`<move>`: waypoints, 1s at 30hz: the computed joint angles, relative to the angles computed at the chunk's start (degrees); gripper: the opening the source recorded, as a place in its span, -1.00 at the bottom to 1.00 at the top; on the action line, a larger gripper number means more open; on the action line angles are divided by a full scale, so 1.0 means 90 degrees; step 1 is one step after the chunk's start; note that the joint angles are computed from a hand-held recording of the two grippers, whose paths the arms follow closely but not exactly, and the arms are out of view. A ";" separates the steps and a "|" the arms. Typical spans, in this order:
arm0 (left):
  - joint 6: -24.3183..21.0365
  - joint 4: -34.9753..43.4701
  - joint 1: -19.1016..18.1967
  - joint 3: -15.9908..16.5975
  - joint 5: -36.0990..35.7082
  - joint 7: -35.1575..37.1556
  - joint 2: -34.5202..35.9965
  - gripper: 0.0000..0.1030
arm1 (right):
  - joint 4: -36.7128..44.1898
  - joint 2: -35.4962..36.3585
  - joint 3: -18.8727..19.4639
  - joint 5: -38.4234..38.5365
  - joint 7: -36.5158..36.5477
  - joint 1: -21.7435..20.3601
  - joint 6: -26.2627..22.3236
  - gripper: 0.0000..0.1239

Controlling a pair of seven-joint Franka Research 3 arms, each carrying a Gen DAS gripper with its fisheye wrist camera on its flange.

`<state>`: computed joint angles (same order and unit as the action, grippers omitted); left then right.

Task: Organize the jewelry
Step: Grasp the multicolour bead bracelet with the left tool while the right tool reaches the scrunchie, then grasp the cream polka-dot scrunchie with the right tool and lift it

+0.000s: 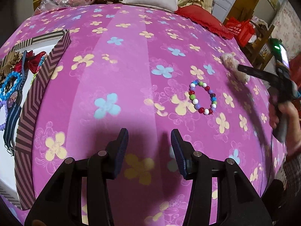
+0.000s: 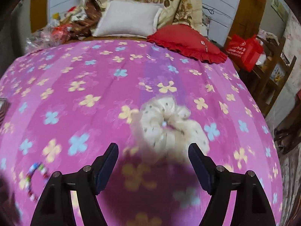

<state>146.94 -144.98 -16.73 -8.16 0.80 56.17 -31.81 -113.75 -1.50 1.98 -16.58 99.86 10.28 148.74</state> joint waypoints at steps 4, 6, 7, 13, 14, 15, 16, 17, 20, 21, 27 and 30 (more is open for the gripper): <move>-0.0135 0.0284 -0.0040 0.0110 -0.0181 0.0065 0.0192 -0.10 | 0.0538 0.0552 -0.0099 0.0765 -0.0082 -0.0017 -0.0519 -0.68; -0.0182 0.0511 0.0031 0.0049 -0.0106 0.0092 0.0374 -0.10 | 0.0287 0.0404 -0.0154 0.0684 -0.0021 0.0009 -0.0406 -0.76; -0.0225 0.0613 0.0050 0.0021 -0.0071 0.0119 0.0461 -0.10 | 0.0113 0.0268 -0.0156 0.0828 -0.0171 -0.0001 -0.0355 -0.80; -0.0402 0.1572 0.0032 -0.0157 0.0036 0.0544 0.1510 -0.10 | -0.1222 -0.1033 -0.0175 0.2459 -0.1377 -0.0046 -0.0589 -0.90; -0.0427 0.1698 0.0029 -0.0175 0.0009 0.0618 0.1657 -0.10 | -0.1489 -0.1313 -0.0195 0.2718 -0.1583 -0.0022 -0.0709 -0.90; -0.0451 0.1833 0.0023 -0.0193 -0.0027 0.0705 0.1821 -0.10 | -0.1720 -0.1556 -0.0198 0.2900 -0.1736 -0.0007 -0.0808 -0.90; -0.0501 0.2012 0.0019 -0.0217 -0.0056 0.0802 0.2032 -0.10 | -0.1879 -0.1715 -0.0162 0.2978 -0.1806 -0.0013 -0.0843 -0.90; -0.0546 0.2151 0.0037 -0.0254 -0.0048 0.0848 0.2191 -0.10 | -0.2086 -0.1928 -0.0121 0.3023 -0.1886 -0.0012 -0.0840 -0.90; -0.0579 0.2422 0.0162 -0.0472 0.0473 0.0653 0.2481 -0.10 | -0.2545 -0.2358 0.0028 0.3000 -0.2067 -0.0036 -0.0360 -0.90; -0.0589 0.2470 0.0178 -0.0523 0.0625 0.0582 0.2525 -0.10 | -0.2656 -0.2443 0.0032 0.3053 -0.2191 -0.0003 -0.0074 -0.89; -0.0548 0.2598 0.0123 -0.0625 0.1045 0.0486 0.2697 -0.85 | -0.2728 -0.2333 -0.0085 0.3566 -0.2405 0.0040 0.0751 -0.02; -0.0477 0.2425 0.0099 -0.0605 0.0910 0.0447 0.2528 -0.85 | -0.2730 -0.2290 0.0008 0.3395 -0.2321 -0.0123 0.0813 -0.02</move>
<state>142.65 -123.16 -15.84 -13.61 8.99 60.18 -9.06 -138.32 -22.11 2.05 13.98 78.97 9.18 156.05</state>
